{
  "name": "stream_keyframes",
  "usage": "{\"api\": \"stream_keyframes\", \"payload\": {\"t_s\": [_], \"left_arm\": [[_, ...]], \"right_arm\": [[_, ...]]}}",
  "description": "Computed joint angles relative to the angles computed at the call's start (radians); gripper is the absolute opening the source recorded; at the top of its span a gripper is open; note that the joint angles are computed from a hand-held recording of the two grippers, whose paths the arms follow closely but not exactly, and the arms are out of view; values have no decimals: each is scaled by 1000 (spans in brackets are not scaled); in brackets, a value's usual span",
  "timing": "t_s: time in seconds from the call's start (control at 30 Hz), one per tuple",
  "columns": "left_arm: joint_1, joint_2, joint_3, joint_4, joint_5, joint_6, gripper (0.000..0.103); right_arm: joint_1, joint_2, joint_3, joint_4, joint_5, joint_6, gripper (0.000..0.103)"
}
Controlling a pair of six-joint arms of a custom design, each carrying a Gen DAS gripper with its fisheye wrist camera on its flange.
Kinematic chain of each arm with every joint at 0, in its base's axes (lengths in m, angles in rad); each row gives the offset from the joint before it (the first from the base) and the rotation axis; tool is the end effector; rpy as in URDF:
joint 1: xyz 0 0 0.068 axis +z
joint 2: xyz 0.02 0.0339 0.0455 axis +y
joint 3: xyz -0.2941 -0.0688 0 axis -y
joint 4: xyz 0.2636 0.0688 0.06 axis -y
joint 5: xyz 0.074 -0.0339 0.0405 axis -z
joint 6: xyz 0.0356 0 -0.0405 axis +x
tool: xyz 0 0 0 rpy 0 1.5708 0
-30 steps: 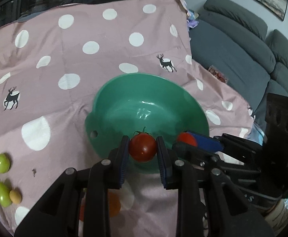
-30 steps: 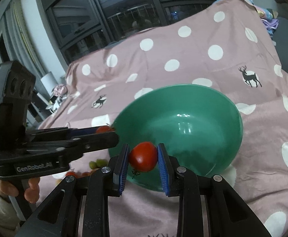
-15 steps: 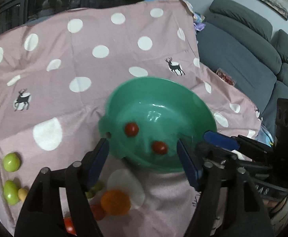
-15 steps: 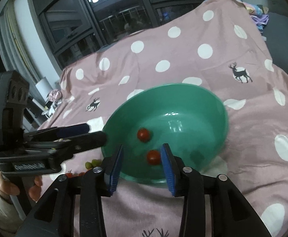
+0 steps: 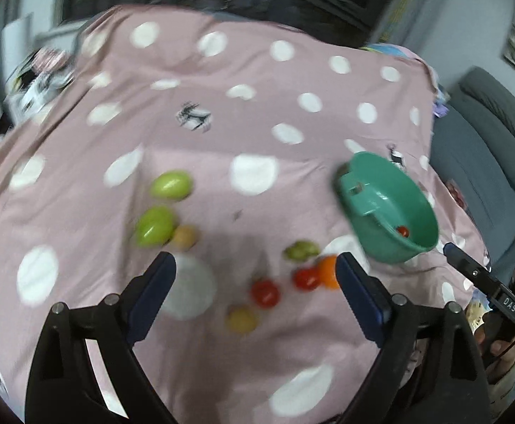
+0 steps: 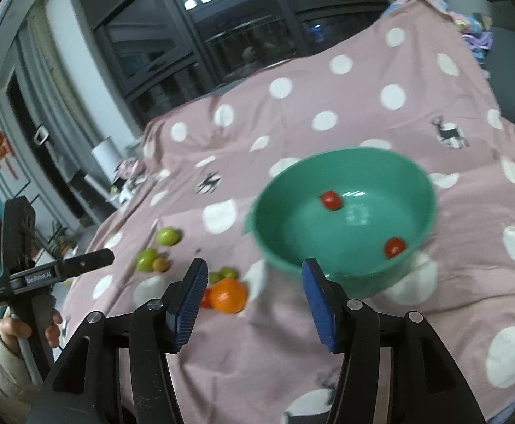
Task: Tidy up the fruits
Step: 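Move both grippers back toward the remaining fruits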
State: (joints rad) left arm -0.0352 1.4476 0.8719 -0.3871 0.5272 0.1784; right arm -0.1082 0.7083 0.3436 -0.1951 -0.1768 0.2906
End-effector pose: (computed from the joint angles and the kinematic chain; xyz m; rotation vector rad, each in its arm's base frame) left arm 0.2967 -0.0284 0.2262 0.4651 2.4020 -0.6015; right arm 0.1565 -0.0107 0.2090 0.3199 2.1110 0.2957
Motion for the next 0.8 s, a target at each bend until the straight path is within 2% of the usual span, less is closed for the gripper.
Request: {"api": "stream_keyframes", "payload": {"t_s": [0.17,0.4,0.8], "left_arm": [[61,-12,-53,-30,13,45,92],[99,-14,-92,-43,57,119,92],[106,49,-71,-38,104,149,92]], "right_arm": [[171,77,9,31,83,21,56],[331,163,21,55,153,46,56],[438,299,69,81,207,76,56]]}}
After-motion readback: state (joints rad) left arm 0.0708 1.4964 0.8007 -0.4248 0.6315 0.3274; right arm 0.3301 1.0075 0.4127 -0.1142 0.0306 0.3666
